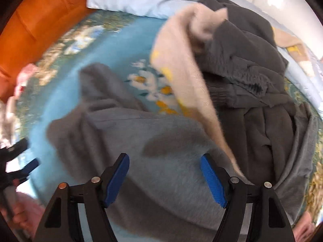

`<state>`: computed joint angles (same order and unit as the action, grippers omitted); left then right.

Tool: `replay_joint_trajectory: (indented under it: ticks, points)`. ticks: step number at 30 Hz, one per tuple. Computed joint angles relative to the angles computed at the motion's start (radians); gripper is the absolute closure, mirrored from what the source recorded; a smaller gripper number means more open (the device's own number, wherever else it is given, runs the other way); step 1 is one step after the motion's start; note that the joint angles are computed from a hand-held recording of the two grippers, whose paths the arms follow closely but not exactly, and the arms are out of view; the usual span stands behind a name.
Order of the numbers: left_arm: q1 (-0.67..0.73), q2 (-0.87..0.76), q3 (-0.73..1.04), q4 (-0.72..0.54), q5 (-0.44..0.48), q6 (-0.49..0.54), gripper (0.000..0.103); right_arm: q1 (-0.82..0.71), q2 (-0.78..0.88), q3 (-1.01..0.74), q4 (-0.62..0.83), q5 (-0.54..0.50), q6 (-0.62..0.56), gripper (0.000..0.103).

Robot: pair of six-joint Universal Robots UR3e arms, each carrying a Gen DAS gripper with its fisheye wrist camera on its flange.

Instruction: Fold clothes

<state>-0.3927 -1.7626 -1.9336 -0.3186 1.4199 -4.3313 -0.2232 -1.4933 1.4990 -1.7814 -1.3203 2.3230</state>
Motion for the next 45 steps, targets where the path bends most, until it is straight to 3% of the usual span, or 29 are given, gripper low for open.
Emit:
replay_joint_trajectory:
  ticks: [1,3,4,5,9,12,15,19,23,27,31,35,42,45]
  points:
    - [0.006,-0.002,-0.009,0.014,-0.013,-0.005,0.000,0.007,0.000,0.010,-0.016,-0.010,-0.020,0.029]
    - [0.019,-0.021,-0.009,0.024,-0.052,-0.004,0.000,0.022,-0.001,0.029,-0.048,-0.031,-0.060,0.058]
    - [0.023,-0.032,-0.002,0.017,-0.072,0.001,0.000,0.029,0.009,0.022,-0.045,-0.045,-0.065,0.085]
    - [0.026,-0.040,0.007,0.007,-0.087,0.007,0.000,0.025,0.028,-0.011,-0.006,-0.041,-0.059,0.095]
    - [0.031,-0.064,0.027,-0.003,-0.131,0.023,0.001,-0.048,0.076,-0.162,0.166,0.081,-0.047,0.098]
    - [0.031,-0.077,0.019,0.045,-0.142,0.009,0.001,-0.175,0.104,-0.273,0.188,0.236,0.085,0.101]
    - [0.038,-0.098,0.015,0.082,-0.169,-0.007,0.001,-0.207,0.143,-0.315,0.137,0.231,0.149,0.101]
    - [0.040,-0.124,0.035,0.084,-0.195,0.000,0.001,-0.224,0.085,-0.199,0.057,0.198,0.089,0.101]
    - [0.053,-0.127,-0.009,0.169,-0.220,-0.030,0.001,-0.245,0.086,-0.162,0.121,0.236,0.054,0.101]
    - [0.084,-0.118,-0.113,0.321,-0.240,-0.118,0.001,-0.299,-0.033,-0.060,0.349,0.302,-0.196,0.101]
    - [0.093,-0.117,-0.159,0.386,-0.239,-0.165,0.001,-0.373,-0.168,0.085,0.520,0.244,-0.410,0.101]
    - [0.080,-0.130,-0.118,0.357,-0.254,-0.122,0.001,-0.468,-0.222,0.198,0.482,0.184,-0.396,0.101]
    - [0.046,-0.261,0.097,0.293,-0.292,-0.115,0.001,-0.544,-0.196,0.091,0.488,0.293,-0.299,0.097]
    - [0.033,-0.327,0.221,0.244,-0.312,-0.124,0.015,-0.548,-0.208,0.066,0.476,0.283,-0.296,0.097]
